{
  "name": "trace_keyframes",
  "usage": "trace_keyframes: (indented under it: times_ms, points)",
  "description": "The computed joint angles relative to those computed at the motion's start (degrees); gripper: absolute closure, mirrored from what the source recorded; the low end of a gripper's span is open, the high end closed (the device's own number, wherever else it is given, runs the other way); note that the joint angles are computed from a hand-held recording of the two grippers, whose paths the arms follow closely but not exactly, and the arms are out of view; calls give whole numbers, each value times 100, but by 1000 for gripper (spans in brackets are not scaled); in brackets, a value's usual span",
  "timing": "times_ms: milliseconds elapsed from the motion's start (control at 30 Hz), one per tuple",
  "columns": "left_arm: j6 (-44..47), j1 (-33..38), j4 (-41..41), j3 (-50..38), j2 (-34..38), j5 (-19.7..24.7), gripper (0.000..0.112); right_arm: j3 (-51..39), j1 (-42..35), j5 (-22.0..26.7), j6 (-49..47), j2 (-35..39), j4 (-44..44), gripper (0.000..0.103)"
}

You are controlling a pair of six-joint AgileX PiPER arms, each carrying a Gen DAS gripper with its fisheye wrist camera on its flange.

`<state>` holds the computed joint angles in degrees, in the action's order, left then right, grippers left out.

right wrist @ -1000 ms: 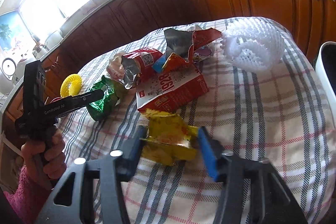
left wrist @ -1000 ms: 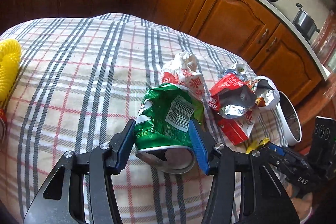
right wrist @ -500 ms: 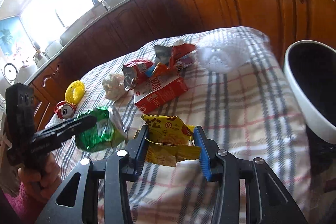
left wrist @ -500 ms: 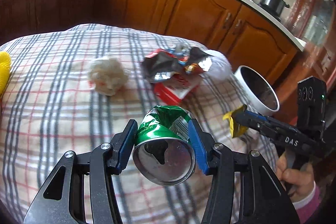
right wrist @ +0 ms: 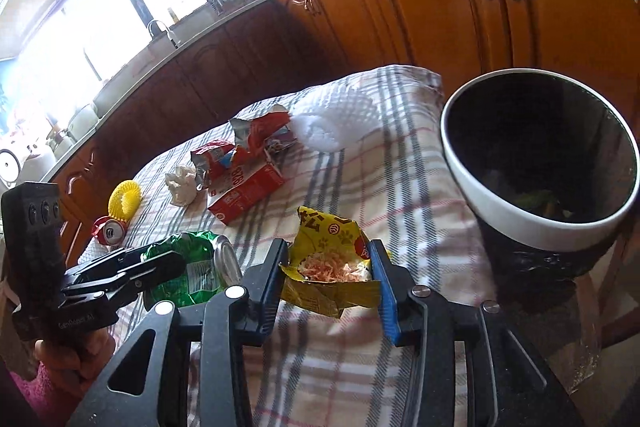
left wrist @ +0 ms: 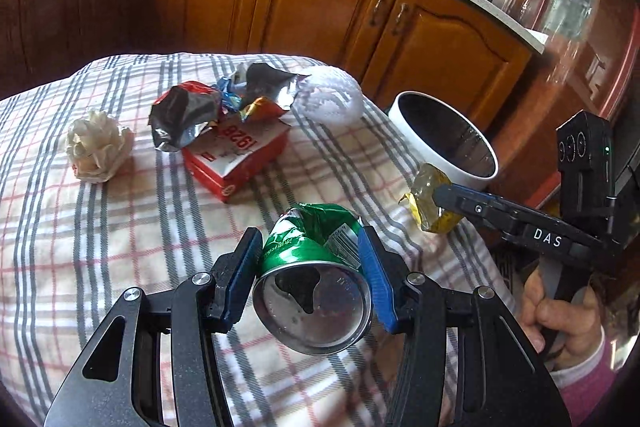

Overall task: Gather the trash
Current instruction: 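Carry the green can and yellow chip bag over the bin with both tools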

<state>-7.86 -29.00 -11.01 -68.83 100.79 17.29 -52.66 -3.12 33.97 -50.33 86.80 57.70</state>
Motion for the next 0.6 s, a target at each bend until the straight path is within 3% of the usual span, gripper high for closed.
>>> trace_keyframes:
  times_ms: [267, 600]
  points:
    - [-268, -221, 270, -460, 208, 123, 63, 40, -572, 239, -350, -131, 216, 61]
    - [48, -335, -18, -854, 682, 854, 62, 77, -951, 517, -630, -108, 395, 61]
